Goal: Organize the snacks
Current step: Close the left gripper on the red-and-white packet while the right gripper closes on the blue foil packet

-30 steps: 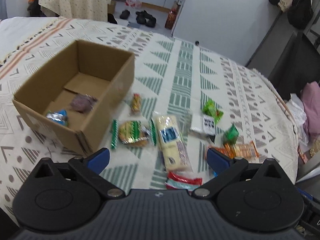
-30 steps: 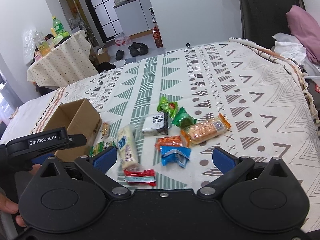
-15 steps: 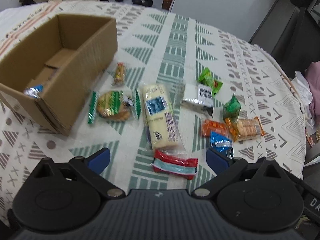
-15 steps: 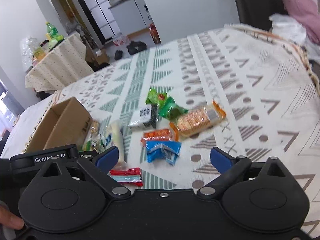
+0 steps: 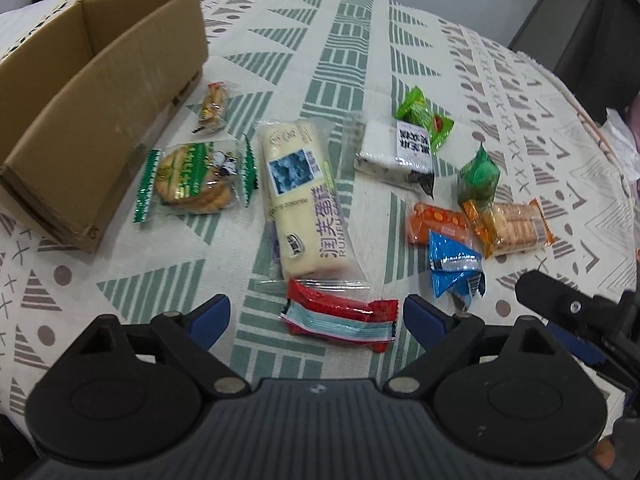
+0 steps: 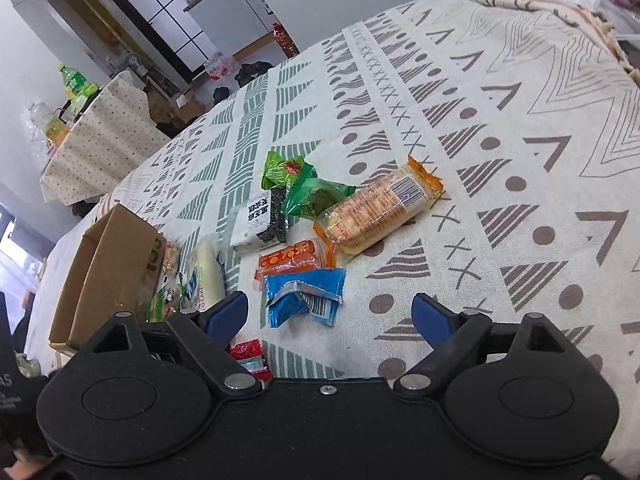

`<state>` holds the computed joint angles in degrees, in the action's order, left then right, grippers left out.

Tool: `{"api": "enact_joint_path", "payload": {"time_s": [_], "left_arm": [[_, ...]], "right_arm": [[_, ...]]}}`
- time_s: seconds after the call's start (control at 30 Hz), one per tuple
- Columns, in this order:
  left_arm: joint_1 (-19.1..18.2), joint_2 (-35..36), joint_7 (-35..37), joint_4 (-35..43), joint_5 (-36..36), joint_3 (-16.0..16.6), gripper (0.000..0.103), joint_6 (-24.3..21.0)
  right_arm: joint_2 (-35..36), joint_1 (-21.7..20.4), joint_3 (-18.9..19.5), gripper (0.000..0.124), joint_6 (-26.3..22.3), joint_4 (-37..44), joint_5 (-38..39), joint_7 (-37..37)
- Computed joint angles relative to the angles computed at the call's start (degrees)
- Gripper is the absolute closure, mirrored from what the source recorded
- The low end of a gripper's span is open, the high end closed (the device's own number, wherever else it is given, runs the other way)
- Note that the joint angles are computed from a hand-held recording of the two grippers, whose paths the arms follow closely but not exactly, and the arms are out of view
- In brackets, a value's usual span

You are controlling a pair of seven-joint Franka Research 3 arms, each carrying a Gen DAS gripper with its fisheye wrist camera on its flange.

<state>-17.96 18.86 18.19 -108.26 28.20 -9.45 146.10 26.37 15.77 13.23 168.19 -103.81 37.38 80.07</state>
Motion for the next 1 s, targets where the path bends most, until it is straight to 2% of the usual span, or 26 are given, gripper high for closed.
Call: {"api": "enact_joint_path", "payload": {"time_s": [0.2,0.27,0.3,0.5,0.53,0.8,1.0], "left_arm": [[0.0,2.3,1.7,1.9,-1.8,-0.3,0.024,-1.7],[-0.8,2.6,1.4,2.6,-0.3,0.3,0.034,-2.6],[-1.0,2.7,1.2,2.8,0.0,0.4,0.044,-2.8],[0.0,1.9,1.0,1.9,-1.9,-0.1,0.057,-1.6],[0.0,1.8,0.9,1.7,-2.0,-0.1,0.064,-1.5],[0.4,-0.4,-1.6,-0.2,-1.8,0.3,0.065,-1.2],[0.6,-2.3,-3.7,-2.0,-0.1,0.5,0.065,0.0]], "right_arm": [[1.8,-1.1,0.7,0.035,-1.8,2.0,1.1,-0.8],[2.4,-1.3,0.9,0.035,-2.3,2.5,1.5,-1.4],[2.6,-1.4,0.9,0.035,-2.5,2.8,1.6,-1.7],[4.4,-1.3,1.0,0.039,-3.7,4.9,1.7,-3.1],[4.8,-1.0,0.8,0.039,-4.0,5.3,1.4,-3.0],[7.0,0.7,0.0,0.047,-4.4,8.2,-1.1,-3.4],[8.8,2.8,-1.5,0.059,-3.5,10.5,-4.7,-0.9]]}}
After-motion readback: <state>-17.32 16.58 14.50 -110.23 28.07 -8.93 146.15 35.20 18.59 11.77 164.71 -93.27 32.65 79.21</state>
